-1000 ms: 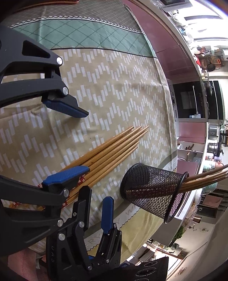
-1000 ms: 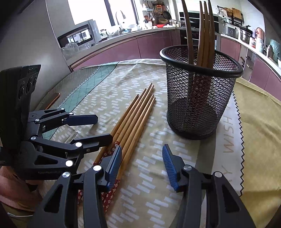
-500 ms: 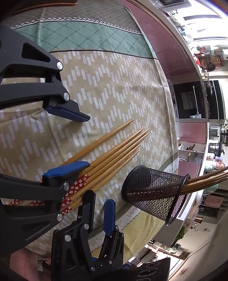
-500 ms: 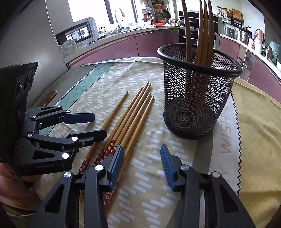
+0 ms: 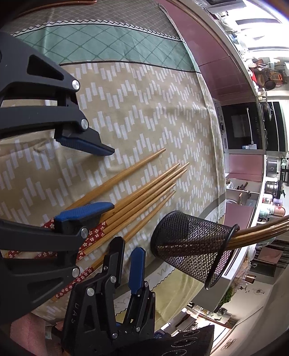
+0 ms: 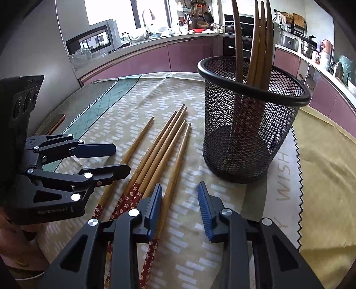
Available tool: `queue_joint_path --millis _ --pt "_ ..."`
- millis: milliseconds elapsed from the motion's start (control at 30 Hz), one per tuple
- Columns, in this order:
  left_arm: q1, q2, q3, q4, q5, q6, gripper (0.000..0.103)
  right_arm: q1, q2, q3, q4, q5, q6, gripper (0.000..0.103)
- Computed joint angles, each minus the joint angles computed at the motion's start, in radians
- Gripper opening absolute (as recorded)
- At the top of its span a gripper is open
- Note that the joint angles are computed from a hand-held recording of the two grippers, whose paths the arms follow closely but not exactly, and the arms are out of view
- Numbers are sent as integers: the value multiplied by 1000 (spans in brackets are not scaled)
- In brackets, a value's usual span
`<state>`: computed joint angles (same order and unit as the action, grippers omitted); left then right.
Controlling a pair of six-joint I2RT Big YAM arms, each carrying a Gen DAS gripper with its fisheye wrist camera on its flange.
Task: Organize utensils
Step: 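Return the open right gripper to the remaining chopsticks, then close the right gripper on a chopstick from the pile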
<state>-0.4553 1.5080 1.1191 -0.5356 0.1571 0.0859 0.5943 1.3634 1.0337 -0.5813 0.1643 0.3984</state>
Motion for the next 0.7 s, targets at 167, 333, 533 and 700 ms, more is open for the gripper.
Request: queue_joint_path --millis 167,333,533,700 --pt "-5 13 15 1 -21 -16 34 -2 6 1 10 16 8 23" --pt "0 25 28 -4 -12 -40 17 -18 -7 -17 25 -10 34 9" --pt "12 16 16 8 3 -86 10 -36 -36 -49 57 -58 74 6" --pt "22 -7 -1 20 28 -96 1 -36 -76 -76 92 -97 54 6"
